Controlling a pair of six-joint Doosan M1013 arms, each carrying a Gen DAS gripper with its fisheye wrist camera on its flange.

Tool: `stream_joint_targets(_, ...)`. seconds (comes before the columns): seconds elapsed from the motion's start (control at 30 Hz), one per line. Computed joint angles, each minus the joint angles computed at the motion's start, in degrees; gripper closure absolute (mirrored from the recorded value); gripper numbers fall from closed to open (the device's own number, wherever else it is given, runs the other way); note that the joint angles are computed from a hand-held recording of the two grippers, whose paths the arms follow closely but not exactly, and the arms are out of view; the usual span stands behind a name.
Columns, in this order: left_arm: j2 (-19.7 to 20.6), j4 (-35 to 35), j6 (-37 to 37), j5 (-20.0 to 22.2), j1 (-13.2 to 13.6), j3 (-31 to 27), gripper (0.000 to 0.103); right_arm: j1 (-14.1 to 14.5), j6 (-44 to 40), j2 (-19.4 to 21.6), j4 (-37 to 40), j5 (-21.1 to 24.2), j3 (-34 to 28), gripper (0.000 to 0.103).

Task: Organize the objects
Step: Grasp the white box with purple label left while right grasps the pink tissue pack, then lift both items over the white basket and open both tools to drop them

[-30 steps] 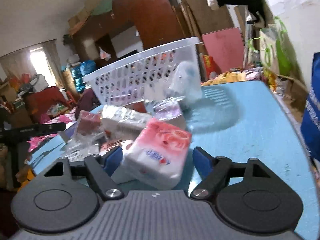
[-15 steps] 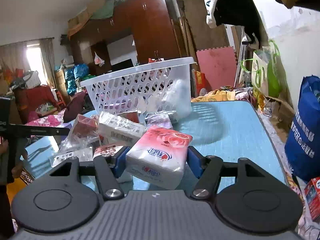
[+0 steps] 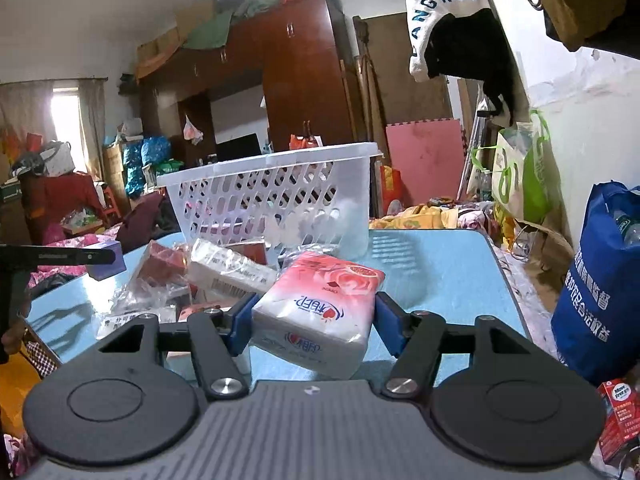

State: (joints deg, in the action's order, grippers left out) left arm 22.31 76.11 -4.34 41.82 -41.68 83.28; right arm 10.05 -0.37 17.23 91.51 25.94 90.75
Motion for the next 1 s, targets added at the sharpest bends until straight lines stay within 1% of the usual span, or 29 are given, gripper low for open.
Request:
stream_joint_targets(0.1,-0.56,3.67,-3.10,-1.80,-0.17,0.59,0.059,-0.11,-1.13,0.00,0.99,0.83,-0.38,0.038)
stream_joint_targets(0.2,-0.69,6.58,-4.48,-3.05,-0.22,0.03,0.059,-0.43,-1.81,0.30,-0.01,3.78,-1.88,0.038)
stream_joint_targets(0.3,-0.76,8.42,-5.15,-5.58,0.21,-1.21,0.059,0.00,-2.49,0.44,-1.20,3.00,-3.96,0.038)
stream_joint_targets(0.33,-0.67,8.84,-5.11,-6.64,0.42,-2.01,0.059,0.10,-2.31,0.61,-1.63,3.26,-4.84,0.038)
stream_joint_targets(0.4,-0.33,7.31,-2.39,-9.06,1.00,-4.00,0.059,0.43,-1.55,1.27,-3.31,4.27,-7.36,0.039)
stream_joint_targets(0.43,0.11,6.13,-0.66,-10.29,1.33,-5.43,0.059,0.83,-1.63,1.64,-4.18,4.03,-8.76,0.039)
stream_joint_targets(0.47,0.94,3.28,3.56,-10.86,1.61,-7.68,0.059,1.40,-1.73,2.08,-5.23,3.11,-10.24,0.039)
stream_joint_targets(0.53,2.75,-2.18,10.63,-10.56,2.01,-11.77,0.059,2.36,-0.39,3.27,-8.20,2.00,-13.19,0.039)
stream_joint_targets(0.57,4.01,-7.81,16.22,-10.69,2.56,-14.66,0.059,2.80,1.65,4.04,-10.28,1.70,-14.90,0.039)
stream_joint_targets(0.63,5.99,-16.50,24.30,-10.31,3.29,-18.91,0.059,3.62,7.15,6.01,-16.39,1.78,-18.96,0.039)
stream_joint_targets(0.7,8.60,-24.06,31.11,-8.15,4.08,-23.73,0.060,4.71,13.94,7.98,-23.88,0.38,-22.74,0.039)
stream_joint_targets(0.77,11.10,-31.12,36.06,-6.23,5.14,-28.13,0.060,5.91,25.65,10.35,-36.59,-1.18,-27.08,0.040)
stream_joint_targets(0.8,12.35,-34.87,38.80,-5.18,5.68,-30.28,0.060,6.39,32.05,11.76,-43.43,-0.64,-29.62,0.040)
stream_joint_targets(0.83,13.61,-38.04,41.18,-3.73,6.13,-32.44,0.060,6.71,36.86,12.87,-48.55,0.18,-31.54,0.040)
stream_joint_targets(0.9,15.76,-42.65,44.61,-0.40,6.81,-36.11,0.060,7.00,44.57,14.88,-56.08,2.60,-34.97,0.040)
stream_joint_targets(0.93,16.47,-43.61,45.34,0.87,7.00,-37.33,0.060,6.98,46.90,15.58,-57.99,3.68,-36.19,0.040)
stream_joint_targets(1.0,17.58,-43.73,45.73,2.91,7.12,-39.36,0.060,6.83,48.93,16.61,-58.55,5.53,-37.76,0.040)
